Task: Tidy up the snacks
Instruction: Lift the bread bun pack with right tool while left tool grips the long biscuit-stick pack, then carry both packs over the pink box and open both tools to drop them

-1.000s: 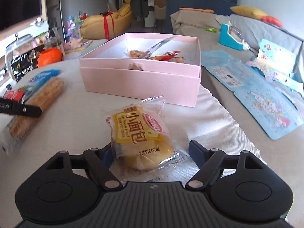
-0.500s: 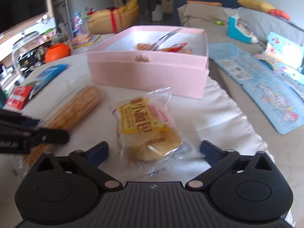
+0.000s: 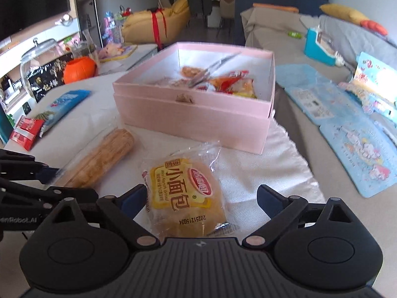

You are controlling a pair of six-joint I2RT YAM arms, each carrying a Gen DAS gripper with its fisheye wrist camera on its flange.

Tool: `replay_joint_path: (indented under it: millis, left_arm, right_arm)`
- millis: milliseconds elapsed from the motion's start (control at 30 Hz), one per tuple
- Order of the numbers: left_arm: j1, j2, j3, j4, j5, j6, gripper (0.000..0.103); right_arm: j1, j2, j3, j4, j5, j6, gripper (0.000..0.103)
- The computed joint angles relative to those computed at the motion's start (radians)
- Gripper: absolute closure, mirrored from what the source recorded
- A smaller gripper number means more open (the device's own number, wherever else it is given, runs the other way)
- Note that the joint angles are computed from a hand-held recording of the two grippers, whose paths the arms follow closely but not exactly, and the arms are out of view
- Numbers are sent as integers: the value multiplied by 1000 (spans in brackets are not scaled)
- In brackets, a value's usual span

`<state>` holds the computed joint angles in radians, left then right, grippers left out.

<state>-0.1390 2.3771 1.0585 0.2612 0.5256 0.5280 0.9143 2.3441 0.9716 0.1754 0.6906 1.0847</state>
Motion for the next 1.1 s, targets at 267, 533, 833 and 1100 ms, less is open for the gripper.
replay_joint_path:
  millis: [267, 533, 833, 1100]
  left_arm:
    - [-11, -6, 9, -10, -35, -4, 66]
    - [50, -99, -55, -51, 89, -5, 70]
    - [17, -236, 12, -34, 187, -158, 70]
    - [-102, 13, 623, -266, 195, -453, 67]
  right_arm:
    - [25, -59, -75, 55, -32, 39, 49]
    - [98, -100, -112, -36, 56, 140, 49]
    - [125, -130, -150, 5, 100, 123, 49]
    - [107, -118, -118, -3, 77, 87, 49]
